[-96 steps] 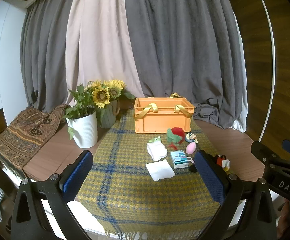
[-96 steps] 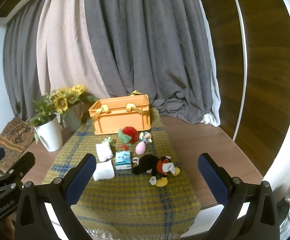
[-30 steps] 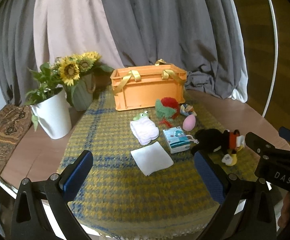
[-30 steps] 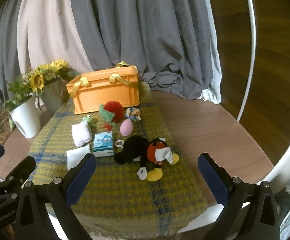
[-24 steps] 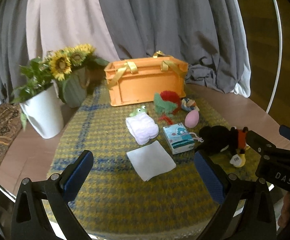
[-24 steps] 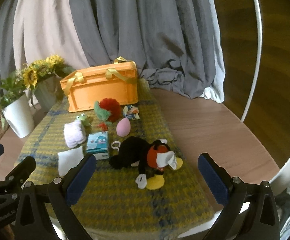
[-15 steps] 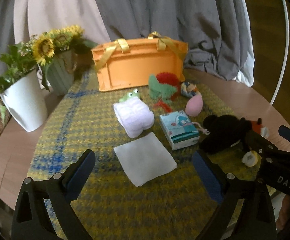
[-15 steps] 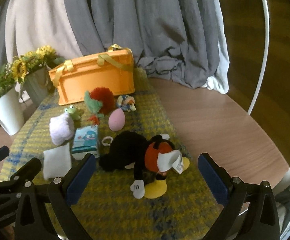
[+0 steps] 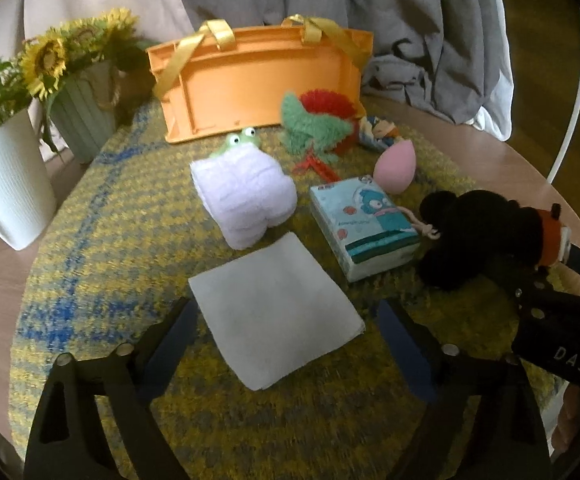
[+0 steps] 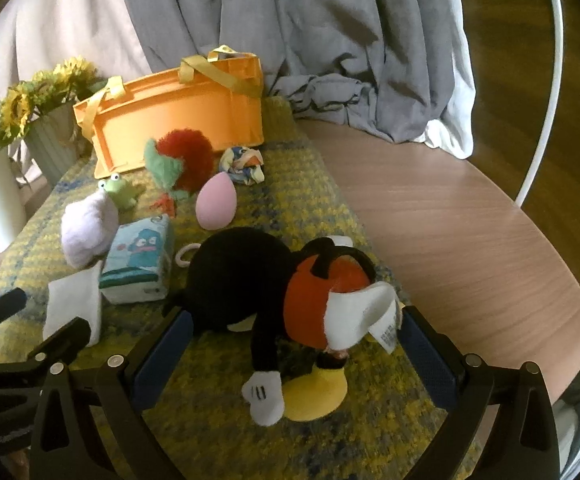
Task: Organize soft objects
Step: 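Move the left tool to the white tissue while the right tool approaches the black plush toy, then grasp the white tissue with the left tool while the right tool grasps the black plush toy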
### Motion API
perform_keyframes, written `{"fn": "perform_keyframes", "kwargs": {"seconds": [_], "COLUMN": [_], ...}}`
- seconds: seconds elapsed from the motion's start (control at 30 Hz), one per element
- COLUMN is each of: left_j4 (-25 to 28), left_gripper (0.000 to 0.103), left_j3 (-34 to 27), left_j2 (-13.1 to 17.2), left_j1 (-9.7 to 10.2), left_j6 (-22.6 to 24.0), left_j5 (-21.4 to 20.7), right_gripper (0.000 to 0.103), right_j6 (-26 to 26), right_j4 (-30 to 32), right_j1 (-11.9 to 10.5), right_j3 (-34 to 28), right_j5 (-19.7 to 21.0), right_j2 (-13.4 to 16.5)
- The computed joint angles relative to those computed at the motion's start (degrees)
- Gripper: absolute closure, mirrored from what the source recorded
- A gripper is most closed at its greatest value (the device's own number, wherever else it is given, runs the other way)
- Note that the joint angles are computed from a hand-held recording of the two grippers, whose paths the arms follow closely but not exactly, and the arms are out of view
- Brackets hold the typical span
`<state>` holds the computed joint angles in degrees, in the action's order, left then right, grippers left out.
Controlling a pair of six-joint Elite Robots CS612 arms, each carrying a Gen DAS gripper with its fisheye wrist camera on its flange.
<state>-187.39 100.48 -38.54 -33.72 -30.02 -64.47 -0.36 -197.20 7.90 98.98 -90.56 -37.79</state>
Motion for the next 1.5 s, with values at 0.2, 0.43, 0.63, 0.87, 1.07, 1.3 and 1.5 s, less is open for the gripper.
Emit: {"fn": "perform_keyframes", "kwargs": {"seconds": [0.2,0.43,0.63,0.87,1.07,1.3,1.5], "left_j4": [2.04,1.02,-0.11,-3.00,-5.51,-7.91,-10.24], "left_gripper": [0.024,0.051,0.077,0.086,0.088,0.088,0.088], "left_j3": [-0.98,-0.59,0.22,1.41,2.22,3.41,4.28], "left_j2": [0.50,0.53,-0.19,-1.02,-1.80,-2.69,-3.47], "left_j1": [0.86,1.09,1.15,0.34,-0.29,-0.90,-1.45], "left_j6": [-0.79,-0.93,-1.12,0.06,0.61,0.49,0.60], "left_j5": [-2.02,-3.08,-3.95,-3.25,-1.76,-0.18,0.92], "right_gripper": [0.004,0.020,0.038,0.061,0.065,0.069,0.069], "right_j6": [-0.47,-0.80,0.99,3.17,3.71,3.56,3.72], "right_j4": [0.06,-0.02,-0.27,-0.42,-2.73,-5.99,-8.83], "right_j1": [0.51,0.74,0.67,-0.15,-0.33,-0.41,-0.62], "right_j3": [-0.77,-0.84,-0.19,0.50,1.57,2.84,4.12], "right_j5": [-1.61,-1.56,-1.51,0.19,0.52,0.89,1.65], "right_j2": [0.46,0.33,-0.20,-0.70,-1.25,-1.77,-2.72]}}
